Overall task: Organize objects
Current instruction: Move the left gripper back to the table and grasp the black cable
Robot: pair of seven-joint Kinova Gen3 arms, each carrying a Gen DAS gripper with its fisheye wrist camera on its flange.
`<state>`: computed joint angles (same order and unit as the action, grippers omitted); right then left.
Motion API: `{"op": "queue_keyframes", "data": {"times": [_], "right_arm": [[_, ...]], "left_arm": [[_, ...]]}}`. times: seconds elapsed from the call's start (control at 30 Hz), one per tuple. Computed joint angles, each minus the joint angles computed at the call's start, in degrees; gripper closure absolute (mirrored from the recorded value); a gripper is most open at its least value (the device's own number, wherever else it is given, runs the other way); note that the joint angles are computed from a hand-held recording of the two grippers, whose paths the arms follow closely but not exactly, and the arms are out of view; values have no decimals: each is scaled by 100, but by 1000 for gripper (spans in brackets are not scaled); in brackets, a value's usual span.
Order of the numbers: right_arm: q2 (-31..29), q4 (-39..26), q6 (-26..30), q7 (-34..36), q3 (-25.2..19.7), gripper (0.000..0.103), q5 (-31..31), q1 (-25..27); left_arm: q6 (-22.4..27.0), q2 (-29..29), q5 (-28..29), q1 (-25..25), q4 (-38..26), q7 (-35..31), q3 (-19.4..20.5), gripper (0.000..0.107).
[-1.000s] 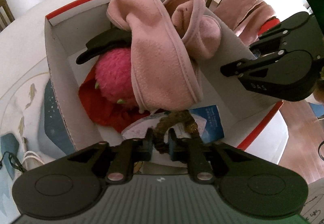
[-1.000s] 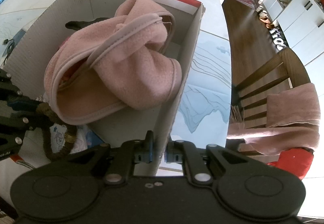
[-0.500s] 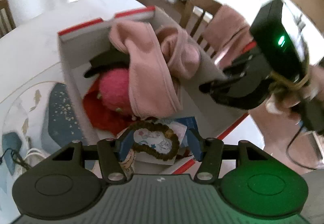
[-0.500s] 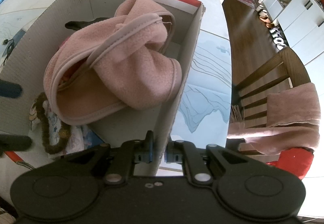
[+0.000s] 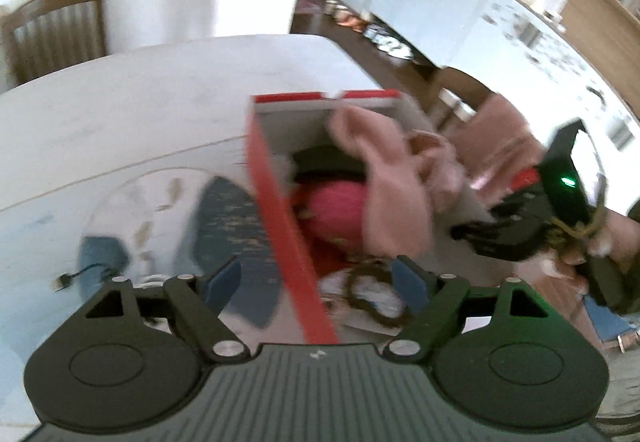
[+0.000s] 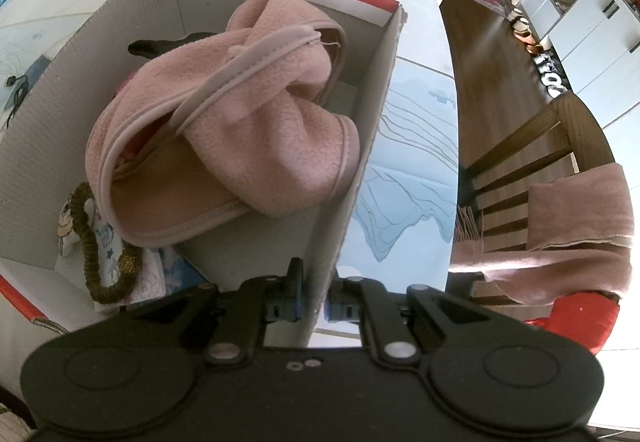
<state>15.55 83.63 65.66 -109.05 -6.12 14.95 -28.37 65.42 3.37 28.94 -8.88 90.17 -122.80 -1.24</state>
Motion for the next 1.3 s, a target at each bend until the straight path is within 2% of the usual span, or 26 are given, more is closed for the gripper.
{"op": "queue_keyframes", "data": {"times": [0.23,0.5,0.57,0.63,0.83,1.0,1.3], "right_arm": [[4,-26,18,18,0,95,-35,17],[13,-65,57,51,6,95,-77,41],[16,-69,63,45,8,95,-78,39],[16,-69,63,45,8,95,-78,39],[17,-63,59,22,13,95,-84,43],[20,-67,61,6,13,95,-84,43],[37,-70,60,-8,16,95,-82,41]], "left_arm": [[-360,225,-548,-219,13,612,-178,24],[-640,844,-1034,-466,-185,1849,-210,24],[-626,1047,-1158,-491,-302,2101,-189,21],[-638,1239,-1360,-451,-403,2419,-175,21],[-690,1643,-1752,-355,-559,2756,-46,20],[-793,1853,-2279,-103,-630,3267,-120,20],[-809,2012,-2500,-92,-684,3787,-95,21]]}}
